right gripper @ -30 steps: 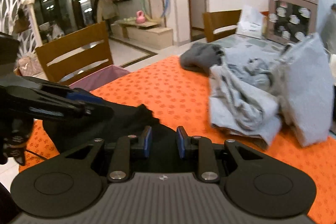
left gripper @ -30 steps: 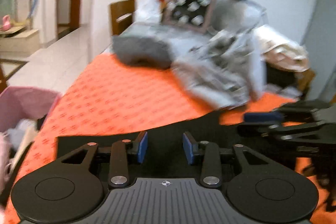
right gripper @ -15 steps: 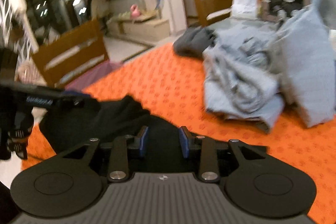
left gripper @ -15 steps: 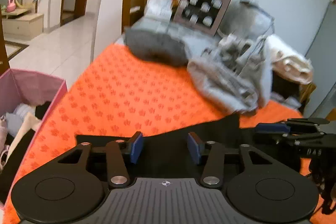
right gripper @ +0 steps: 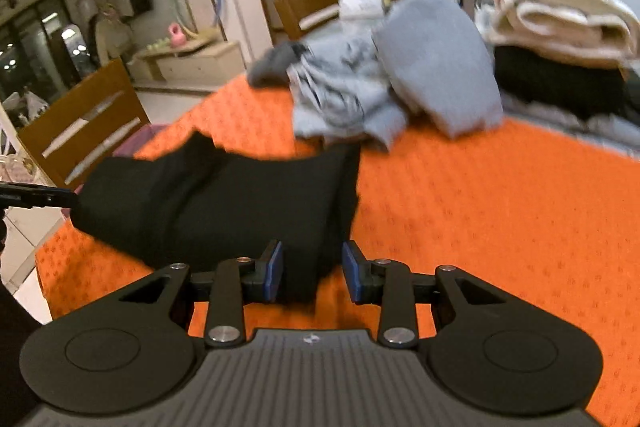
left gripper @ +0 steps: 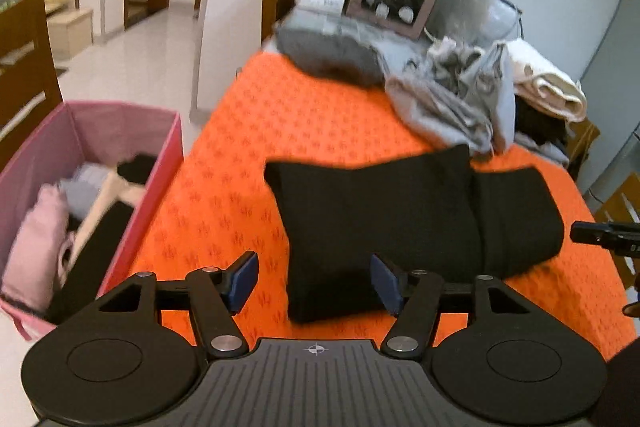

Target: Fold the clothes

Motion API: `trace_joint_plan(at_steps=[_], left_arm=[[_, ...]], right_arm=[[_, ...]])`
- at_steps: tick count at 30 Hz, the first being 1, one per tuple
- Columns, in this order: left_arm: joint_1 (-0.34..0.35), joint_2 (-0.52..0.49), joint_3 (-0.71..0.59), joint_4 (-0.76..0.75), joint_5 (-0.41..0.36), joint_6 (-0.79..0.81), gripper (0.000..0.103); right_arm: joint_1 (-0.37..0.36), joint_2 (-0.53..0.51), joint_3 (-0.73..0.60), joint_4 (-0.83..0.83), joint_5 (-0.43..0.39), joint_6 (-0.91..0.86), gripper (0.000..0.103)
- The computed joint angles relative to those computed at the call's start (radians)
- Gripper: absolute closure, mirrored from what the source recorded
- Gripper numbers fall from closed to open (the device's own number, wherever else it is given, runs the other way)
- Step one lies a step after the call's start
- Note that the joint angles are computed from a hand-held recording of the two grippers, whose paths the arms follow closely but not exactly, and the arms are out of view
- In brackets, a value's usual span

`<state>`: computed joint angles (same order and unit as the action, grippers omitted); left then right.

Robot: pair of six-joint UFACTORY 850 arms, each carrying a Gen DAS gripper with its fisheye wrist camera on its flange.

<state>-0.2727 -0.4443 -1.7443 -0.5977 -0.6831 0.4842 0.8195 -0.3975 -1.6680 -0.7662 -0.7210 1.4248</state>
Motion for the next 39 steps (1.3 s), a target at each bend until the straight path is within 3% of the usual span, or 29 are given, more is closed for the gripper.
trace_joint_plan(at_steps=[4, 10, 12, 13, 18, 26, 30, 32, 35, 39], left_arm=[[-0.017, -0.008, 0.015, -0.002, -0.002, 0.011, 0.038], [-0.041, 0.009, 0.069, 0.025, 0.075, -0.013, 0.040], [-0.053, 0.016, 0.089, 0.054, 0.108, -0.035, 0.051], [-0.062, 0.024, 0.100, 0.097, 0.133, -0.065, 0.062], [-0.071, 0.057, 0.134, 0.170, 0.202, -0.152, 0.090], [-0.082, 0.060, 0.133, 0.252, 0.221, -0.239, 0.091], [-0.065, 0.055, 0.121, 0.153, 0.179, -0.120, 0.089], [-0.062, 0.055, 0.119, 0.138, 0.169, -0.099, 0.088], [-0.064, 0.051, 0.114, 0.145, 0.166, -0.114, 0.088], [-0.063, 0.047, 0.108, 0.141, 0.160, -0.139, 0.088]], right_arm=[[0.004, -0.014, 0.016, 0.016, 0.018, 0.005, 0.064], [-0.019, -0.032, 0.020, 0.054, 0.107, -0.063, 0.065], [-0.025, -0.043, 0.006, 0.075, 0.113, -0.101, 0.074], [-0.027, -0.047, -0.002, 0.081, 0.107, -0.110, 0.093], [-0.026, -0.054, -0.030, 0.073, 0.064, -0.118, 0.097], [-0.036, -0.049, -0.029, 0.106, 0.009, -0.166, 0.100], [-0.032, -0.048, -0.041, 0.133, -0.019, -0.214, 0.098], [-0.023, -0.050, -0.056, 0.122, -0.048, -0.230, 0.084], [0.011, -0.062, -0.111, 0.039, -0.120, -0.258, 0.079], [0.042, -0.100, -0.188, -0.006, -0.104, -0.432, 0.066]])
